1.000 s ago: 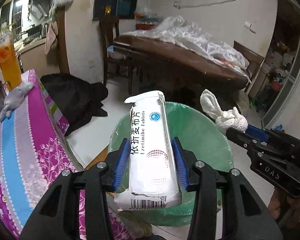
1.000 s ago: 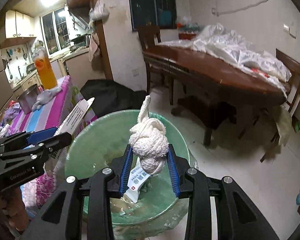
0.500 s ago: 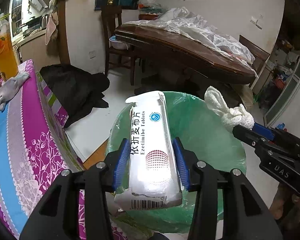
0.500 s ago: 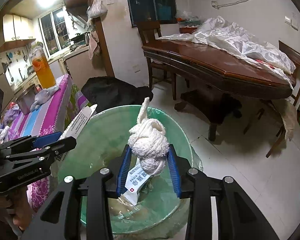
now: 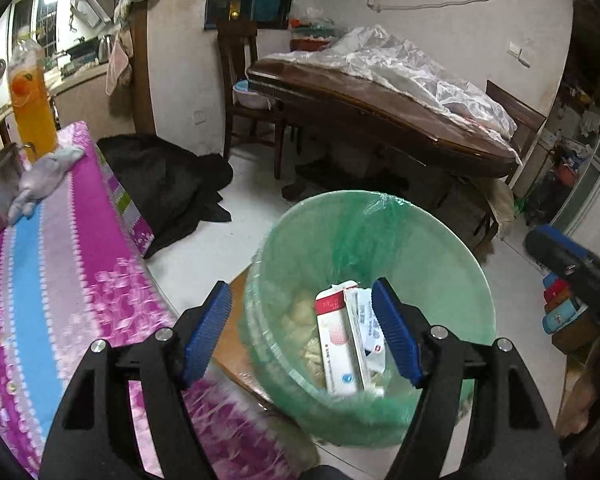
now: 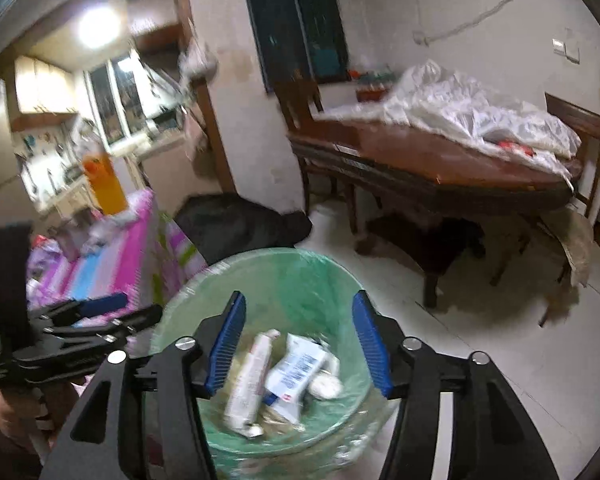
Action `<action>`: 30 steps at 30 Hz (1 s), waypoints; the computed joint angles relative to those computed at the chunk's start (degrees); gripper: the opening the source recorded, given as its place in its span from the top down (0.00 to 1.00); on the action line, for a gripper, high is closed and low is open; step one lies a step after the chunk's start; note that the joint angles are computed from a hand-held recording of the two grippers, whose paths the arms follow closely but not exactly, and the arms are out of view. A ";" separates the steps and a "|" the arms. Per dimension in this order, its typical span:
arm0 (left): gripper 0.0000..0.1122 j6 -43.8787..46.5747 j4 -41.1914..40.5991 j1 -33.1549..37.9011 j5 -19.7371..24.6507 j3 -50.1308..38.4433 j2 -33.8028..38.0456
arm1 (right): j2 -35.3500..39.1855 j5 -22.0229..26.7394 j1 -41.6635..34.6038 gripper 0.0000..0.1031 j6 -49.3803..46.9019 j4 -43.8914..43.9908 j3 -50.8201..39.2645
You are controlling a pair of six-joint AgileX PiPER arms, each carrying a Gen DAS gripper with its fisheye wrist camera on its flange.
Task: Collect trash
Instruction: 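Return both tools to the table and grasp the orange-printed paper cup with the left tool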
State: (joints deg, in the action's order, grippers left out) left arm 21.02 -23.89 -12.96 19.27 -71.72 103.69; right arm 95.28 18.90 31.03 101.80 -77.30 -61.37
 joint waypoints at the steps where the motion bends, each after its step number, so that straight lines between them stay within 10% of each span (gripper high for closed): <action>1: 0.32 3.46 -2.62 1.03 -0.85 2.72 -2.39 | -1.26 0.24 1.30 0.36 5.49 -5.47 1.33; 6: 0.24 25.85 -19.65 12.32 -0.11 14.61 -13.29 | -1.90 0.60 9.68 0.25 16.97 -17.32 1.68; 13: 0.21 44.07 -29.21 49.94 10.60 19.18 -20.48 | 8.24 -4.43 17.74 0.21 3.48 -6.34 -11.92; 18: 0.18 45.58 -27.88 72.55 16.97 6.23 -11.07 | 15.51 -5.35 21.44 0.20 -16.27 12.57 -23.10; 27: 0.27 38.44 -11.42 83.23 22.62 -19.29 11.12 | 28.80 0.24 27.23 0.20 -52.50 45.81 -44.74; 30: 0.30 32.03 -10.50 85.97 34.88 -34.98 21.39 | 35.11 5.01 28.51 0.20 -60.14 53.04 -55.21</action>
State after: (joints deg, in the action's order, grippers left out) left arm 53.04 -34.39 73.01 54.15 -106.70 125.08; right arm 130.40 23.91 59.54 41.67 -24.26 -116.58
